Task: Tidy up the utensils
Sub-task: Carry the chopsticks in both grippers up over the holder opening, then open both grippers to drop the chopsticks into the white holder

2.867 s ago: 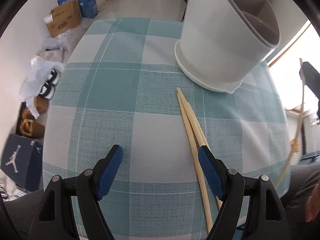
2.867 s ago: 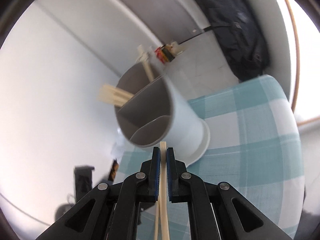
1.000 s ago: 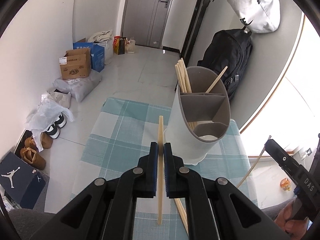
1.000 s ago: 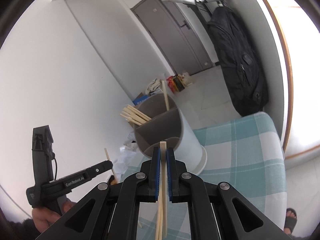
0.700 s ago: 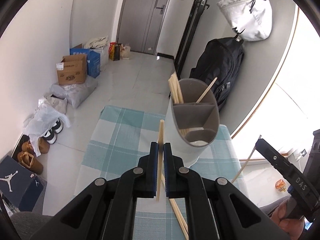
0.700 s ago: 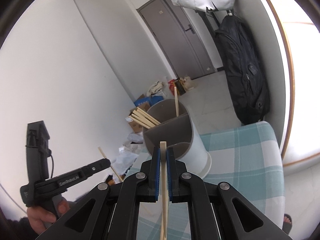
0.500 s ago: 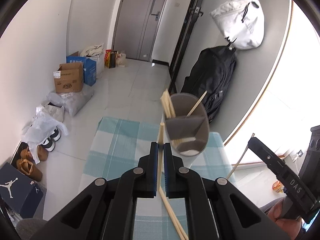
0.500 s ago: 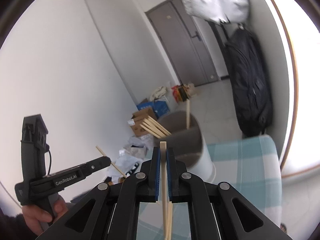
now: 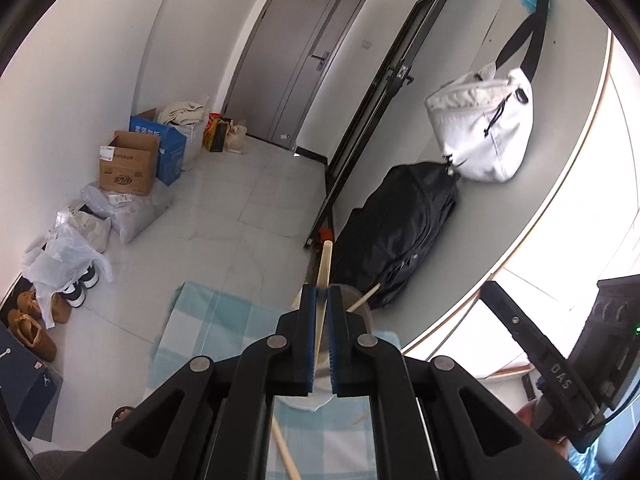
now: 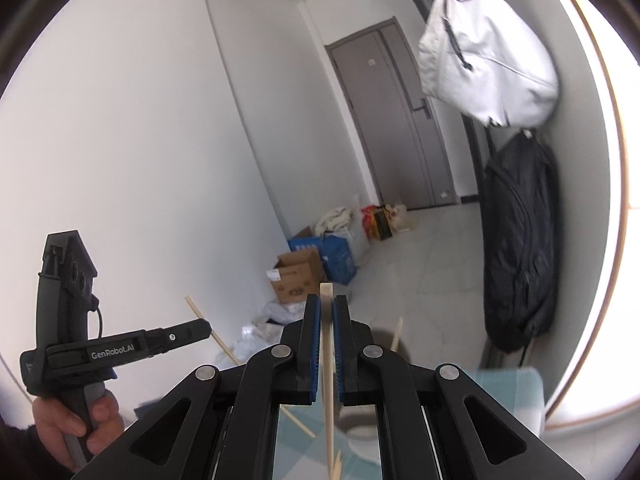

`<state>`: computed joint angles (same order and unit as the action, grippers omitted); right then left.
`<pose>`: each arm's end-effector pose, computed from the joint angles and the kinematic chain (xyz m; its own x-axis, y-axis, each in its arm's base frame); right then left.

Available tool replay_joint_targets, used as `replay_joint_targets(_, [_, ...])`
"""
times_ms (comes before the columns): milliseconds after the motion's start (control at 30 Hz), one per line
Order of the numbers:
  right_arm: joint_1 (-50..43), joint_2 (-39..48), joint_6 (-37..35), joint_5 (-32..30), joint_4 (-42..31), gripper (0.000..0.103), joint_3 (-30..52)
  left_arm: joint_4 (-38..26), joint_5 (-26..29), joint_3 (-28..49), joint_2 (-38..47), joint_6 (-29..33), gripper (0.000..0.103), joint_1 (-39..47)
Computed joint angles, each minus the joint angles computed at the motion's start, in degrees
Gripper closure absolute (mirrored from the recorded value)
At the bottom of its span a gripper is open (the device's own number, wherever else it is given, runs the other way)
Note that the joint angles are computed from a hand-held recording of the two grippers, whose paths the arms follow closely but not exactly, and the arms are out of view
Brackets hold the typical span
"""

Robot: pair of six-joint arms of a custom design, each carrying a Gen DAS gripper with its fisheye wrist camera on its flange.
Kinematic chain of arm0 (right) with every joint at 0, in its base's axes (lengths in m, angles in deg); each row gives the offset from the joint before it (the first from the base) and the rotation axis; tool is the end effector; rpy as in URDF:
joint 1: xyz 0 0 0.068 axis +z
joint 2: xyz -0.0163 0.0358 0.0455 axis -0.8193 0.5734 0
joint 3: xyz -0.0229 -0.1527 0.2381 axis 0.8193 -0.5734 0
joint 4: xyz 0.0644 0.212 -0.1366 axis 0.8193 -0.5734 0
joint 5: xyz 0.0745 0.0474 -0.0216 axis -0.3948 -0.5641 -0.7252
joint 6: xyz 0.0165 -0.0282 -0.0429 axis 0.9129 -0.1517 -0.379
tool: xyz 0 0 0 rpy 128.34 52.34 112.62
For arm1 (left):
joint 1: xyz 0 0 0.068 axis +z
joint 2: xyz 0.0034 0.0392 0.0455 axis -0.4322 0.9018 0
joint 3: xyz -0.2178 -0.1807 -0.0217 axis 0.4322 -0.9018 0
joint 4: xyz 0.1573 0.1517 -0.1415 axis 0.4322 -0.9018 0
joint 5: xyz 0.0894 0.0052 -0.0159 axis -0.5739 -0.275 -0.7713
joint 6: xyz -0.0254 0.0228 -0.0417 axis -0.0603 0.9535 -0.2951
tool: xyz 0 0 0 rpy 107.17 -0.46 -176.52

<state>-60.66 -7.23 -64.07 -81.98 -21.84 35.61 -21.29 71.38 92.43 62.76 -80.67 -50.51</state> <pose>0.1988 -0.0042 0.3347 -0.4087 0.1277 -0.9037 -0.2670 0.9301 0.2522 0.1961 -0.0972 0.2709 -0.6590 -0.1774 -0.7309 0.2734 0.8488 -0.4526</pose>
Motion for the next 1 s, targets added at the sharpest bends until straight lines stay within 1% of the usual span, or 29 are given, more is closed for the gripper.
replay_joint_targets(67, [0.3,3.2,-0.5,0.0,0.6,0.097,2.9,0.0,1.3,2.1,1.4,-0.5,0.102,0.6])
replay_joint_targets(333, [1.5,13.2,-1.6,1.7,1.4,0.098,12.9,1.1,3.3,9.1,8.3,-1.6,0.102,2.2])
replay_joint_targets(467, [2.3,18.6,-2.8,2.8,3.0,0.098,16.6,3.2,2.7,10.7,11.9,-0.5,0.102,1.9])
replay_joint_targets(600, [3.2,22.5,-3.1,3.5,5.4,0.098,17.7,5.2,3.6,10.7,15.4,-0.7,0.102,2.3])
replay_joint_targets(767, [4.1,26.3,-4.7,5.4,9.2,0.098,16.3,7.6,6.1,10.6,20.0,-1.2,0.102,2.9])
replay_joint_targets(867, [4.7,28.2,-5.2,5.1,9.3,0.098,16.4,8.7,7.2,10.2,21.7,-1.3,0.102,3.0])
replay_joint_targets(1000, [5.1,30.2,-7.9,5.4,9.4,0.098,16.0,9.2,7.7,9.8,22.8,-0.7,0.102,3.0])
